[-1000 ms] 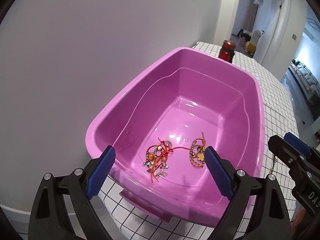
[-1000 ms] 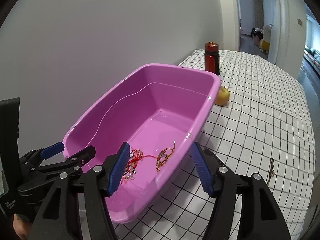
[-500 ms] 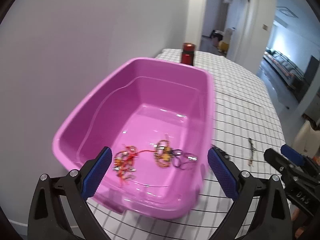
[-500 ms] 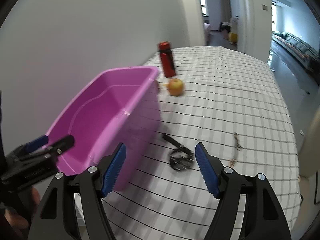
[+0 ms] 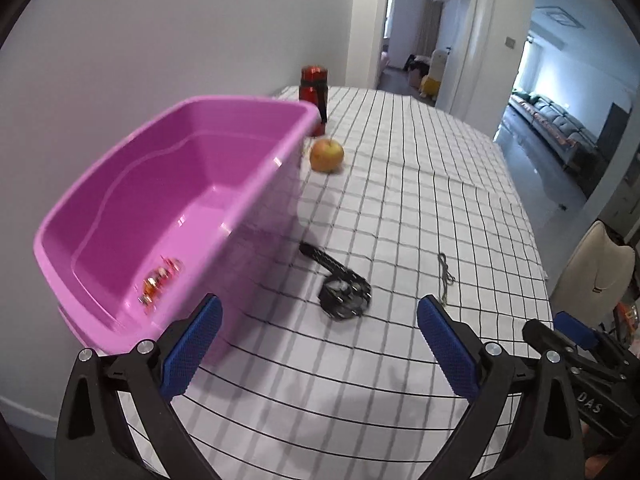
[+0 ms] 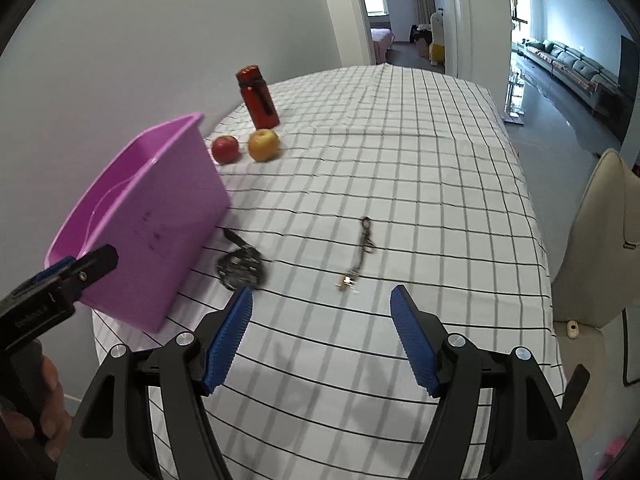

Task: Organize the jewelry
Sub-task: 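Move both open tools out of the tub toward the watch and keychain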

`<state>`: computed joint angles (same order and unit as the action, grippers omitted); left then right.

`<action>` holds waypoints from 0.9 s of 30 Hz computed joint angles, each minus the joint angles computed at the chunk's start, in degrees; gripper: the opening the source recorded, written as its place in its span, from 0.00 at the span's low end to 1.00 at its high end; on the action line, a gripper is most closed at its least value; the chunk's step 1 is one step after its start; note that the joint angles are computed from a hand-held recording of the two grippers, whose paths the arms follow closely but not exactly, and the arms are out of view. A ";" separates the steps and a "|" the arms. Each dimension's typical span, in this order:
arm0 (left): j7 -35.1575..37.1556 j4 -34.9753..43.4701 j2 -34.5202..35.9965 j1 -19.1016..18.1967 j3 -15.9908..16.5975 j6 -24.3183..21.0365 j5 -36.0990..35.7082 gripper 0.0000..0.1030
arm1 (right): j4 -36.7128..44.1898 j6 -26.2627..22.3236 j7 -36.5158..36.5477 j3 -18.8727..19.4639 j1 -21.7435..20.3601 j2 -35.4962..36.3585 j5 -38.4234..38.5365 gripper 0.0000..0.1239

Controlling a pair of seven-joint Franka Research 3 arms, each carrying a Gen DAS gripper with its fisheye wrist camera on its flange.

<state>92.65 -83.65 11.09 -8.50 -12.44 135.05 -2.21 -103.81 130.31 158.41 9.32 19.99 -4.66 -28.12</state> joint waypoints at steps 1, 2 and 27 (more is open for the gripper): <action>-1.75 -1.43 -0.37 -0.60 0.12 0.99 1.25 0.93 | -1.91 1.18 -0.80 -0.47 -0.22 -1.16 0.76 0.55; -3.22 -2.67 -0.76 -1.03 0.20 1.81 2.26 0.93 | -3.68 2.35 -1.58 -0.78 -0.56 -2.24 1.48 0.55; -12.52 3.62 16.72 -4.89 0.85 12.73 15.92 0.93 | -0.44 12.23 -2.01 -7.92 -1.62 13.46 -0.71 0.55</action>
<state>80.13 -80.03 27.81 -13.39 -11.59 147.78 13.71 -104.25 142.54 156.40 1.40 18.37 8.80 -28.84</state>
